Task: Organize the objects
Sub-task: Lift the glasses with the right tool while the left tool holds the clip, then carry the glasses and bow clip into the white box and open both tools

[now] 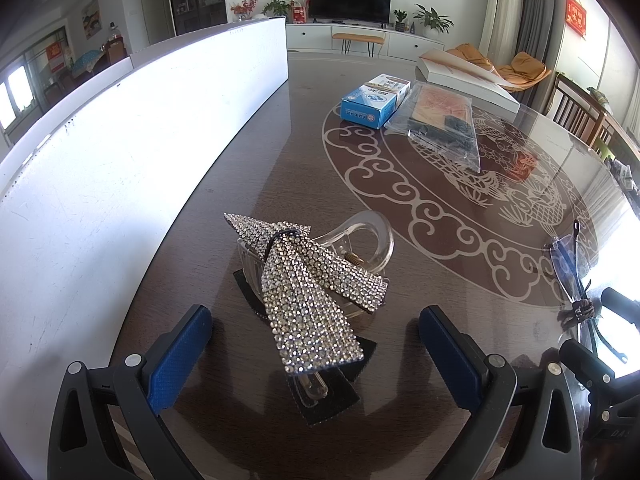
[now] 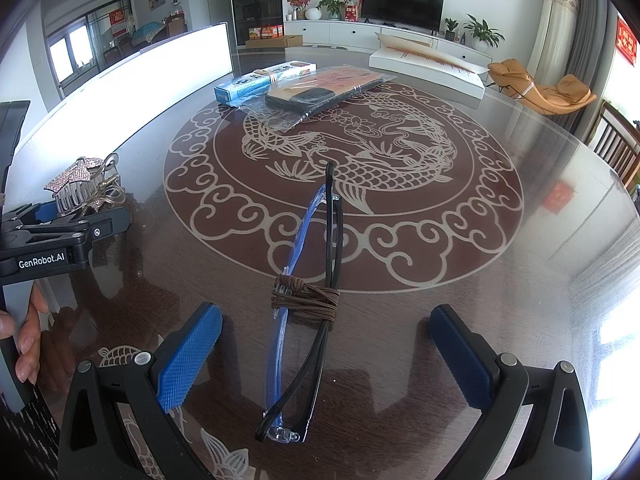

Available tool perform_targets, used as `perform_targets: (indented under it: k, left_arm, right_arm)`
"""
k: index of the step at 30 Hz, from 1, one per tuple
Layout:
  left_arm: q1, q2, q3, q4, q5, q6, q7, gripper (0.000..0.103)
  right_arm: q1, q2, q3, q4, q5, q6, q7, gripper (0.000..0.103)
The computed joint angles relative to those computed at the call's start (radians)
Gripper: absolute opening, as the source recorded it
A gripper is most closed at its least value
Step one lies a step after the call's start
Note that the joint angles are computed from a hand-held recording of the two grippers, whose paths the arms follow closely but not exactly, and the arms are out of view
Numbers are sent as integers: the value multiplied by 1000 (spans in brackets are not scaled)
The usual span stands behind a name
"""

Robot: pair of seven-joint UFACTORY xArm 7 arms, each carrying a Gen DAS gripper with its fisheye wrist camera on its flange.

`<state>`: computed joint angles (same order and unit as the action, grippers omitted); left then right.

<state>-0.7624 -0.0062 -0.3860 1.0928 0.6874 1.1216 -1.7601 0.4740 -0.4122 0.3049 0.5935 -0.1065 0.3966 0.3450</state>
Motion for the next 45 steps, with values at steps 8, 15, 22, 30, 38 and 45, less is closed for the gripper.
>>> perform_targets:
  k: [8, 15, 22, 30, 38, 45]
  left_arm:
    - [-2, -13, -6, -11, 24, -14, 16, 74]
    - [35, -128, -24, -116, 102, -205, -78, 20]
    - [94, -327, -143, -188, 154, -172, -236, 19]
    - [154, -660, -165, -222, 25, 53, -152, 19]
    - [186, -843, -9, -360, -233, 266, 87, 20]
    - [256, -881, -12, -408, -394, 319, 122, 82]
  right_arm:
    - [48, 50, -47, 108, 77, 134, -146, 58]
    - [73, 31, -50, 161, 164, 183, -205, 30]
    - [89, 44, -20, 290, 177, 145, -240, 30]
    - [165, 358, 48, 678, 191, 51, -265, 30]
    - [419, 909, 18, 1358, 26, 273, -185, 30]
    - [595, 1123, -131, 1648, -66, 462, -129, 69]
